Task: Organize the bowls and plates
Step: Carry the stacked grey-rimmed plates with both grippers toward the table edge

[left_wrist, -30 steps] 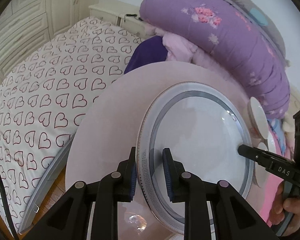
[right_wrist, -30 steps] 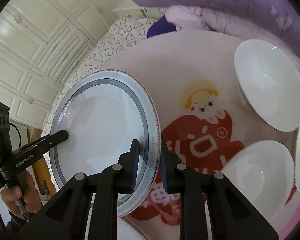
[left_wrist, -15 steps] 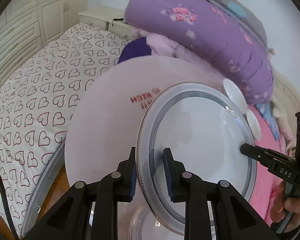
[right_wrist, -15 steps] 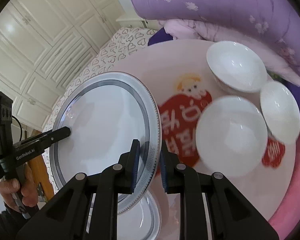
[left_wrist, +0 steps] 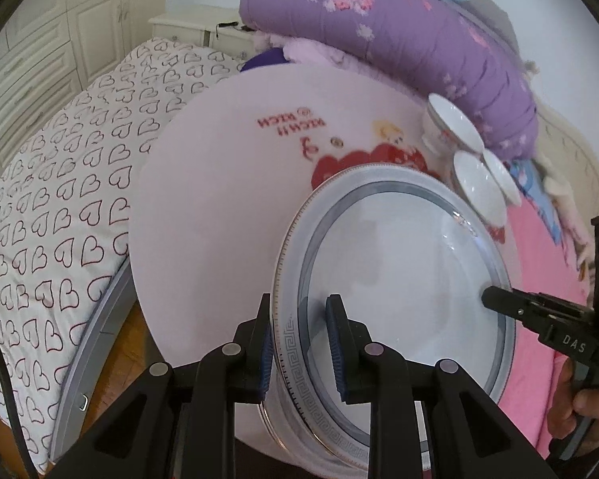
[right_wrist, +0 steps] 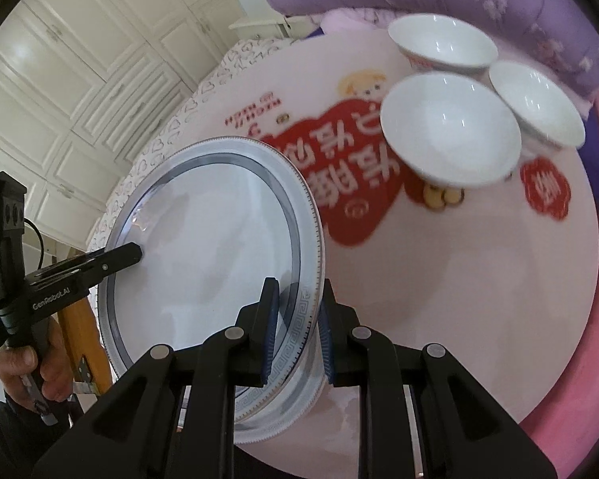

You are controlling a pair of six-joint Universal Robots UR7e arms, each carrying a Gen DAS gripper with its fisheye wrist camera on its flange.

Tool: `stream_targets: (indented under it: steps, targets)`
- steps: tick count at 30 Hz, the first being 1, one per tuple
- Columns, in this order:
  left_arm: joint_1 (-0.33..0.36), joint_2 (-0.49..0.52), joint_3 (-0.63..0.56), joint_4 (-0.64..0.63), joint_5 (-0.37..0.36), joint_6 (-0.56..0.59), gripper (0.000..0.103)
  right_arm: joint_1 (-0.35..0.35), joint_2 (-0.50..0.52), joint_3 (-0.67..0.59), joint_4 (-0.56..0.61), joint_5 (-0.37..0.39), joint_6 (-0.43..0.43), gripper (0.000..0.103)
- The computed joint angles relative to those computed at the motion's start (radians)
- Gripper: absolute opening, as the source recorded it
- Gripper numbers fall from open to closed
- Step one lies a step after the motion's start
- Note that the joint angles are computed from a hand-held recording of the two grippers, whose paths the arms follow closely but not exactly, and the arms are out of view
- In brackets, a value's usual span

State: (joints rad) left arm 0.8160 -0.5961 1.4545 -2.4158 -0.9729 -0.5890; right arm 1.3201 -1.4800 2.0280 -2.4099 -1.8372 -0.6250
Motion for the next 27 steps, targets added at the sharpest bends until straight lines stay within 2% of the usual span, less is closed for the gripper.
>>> stream_targets:
  steps: [8,27]
  targets:
    - [0.001,0.013,0.030,-0.017,0.006,-0.005,0.022,-0.029,-0.031,0.058,-0.028,-0.014,-0.028,0.019]
    - [-0.050,0.017,0.121,-0.104,0.113,0.042,0.025,-0.043,-0.036,0.084,-0.045,-0.007,-0.043,0.019]
